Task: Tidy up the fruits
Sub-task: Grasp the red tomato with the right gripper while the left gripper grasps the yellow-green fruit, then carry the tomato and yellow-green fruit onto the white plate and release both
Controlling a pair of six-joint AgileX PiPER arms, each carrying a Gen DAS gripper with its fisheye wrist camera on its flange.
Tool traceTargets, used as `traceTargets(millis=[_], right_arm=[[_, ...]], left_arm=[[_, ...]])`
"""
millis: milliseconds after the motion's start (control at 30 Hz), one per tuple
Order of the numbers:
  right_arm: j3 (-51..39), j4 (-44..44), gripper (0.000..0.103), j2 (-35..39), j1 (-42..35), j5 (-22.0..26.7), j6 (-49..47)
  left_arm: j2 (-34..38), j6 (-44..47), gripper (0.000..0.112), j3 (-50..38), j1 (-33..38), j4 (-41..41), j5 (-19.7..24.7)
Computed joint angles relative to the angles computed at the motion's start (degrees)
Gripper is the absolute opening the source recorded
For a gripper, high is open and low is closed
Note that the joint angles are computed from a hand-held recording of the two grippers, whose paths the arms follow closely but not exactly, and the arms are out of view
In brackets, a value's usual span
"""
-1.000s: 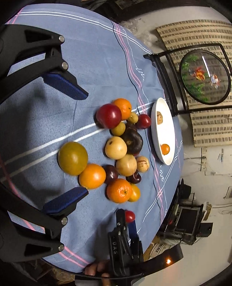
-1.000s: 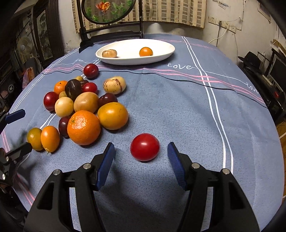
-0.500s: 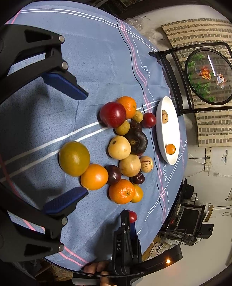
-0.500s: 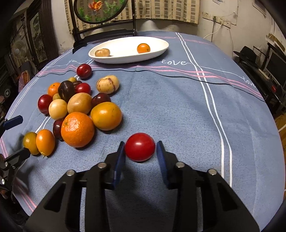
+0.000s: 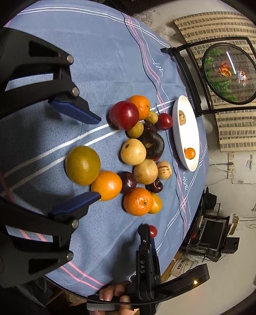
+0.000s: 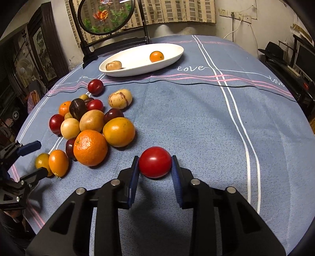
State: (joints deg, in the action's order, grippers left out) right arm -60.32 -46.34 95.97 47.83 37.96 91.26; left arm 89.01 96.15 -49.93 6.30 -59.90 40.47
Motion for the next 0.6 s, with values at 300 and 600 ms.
traceTargets(millis=[300, 600], right_arm=[[1.21, -1.06, 0.032, -0.9, -0.01, -0.97, 1.82], [1.51, -1.36, 0.032, -1.18, -0.08, -1.46, 2.44]], left_arm=[[3.03, -5.45, 0.045, -3.37, -0.38, 6.02, 3.52], [1.42, -4.92, 0.043, -1.09, -0.77, 5.85, 1.74]])
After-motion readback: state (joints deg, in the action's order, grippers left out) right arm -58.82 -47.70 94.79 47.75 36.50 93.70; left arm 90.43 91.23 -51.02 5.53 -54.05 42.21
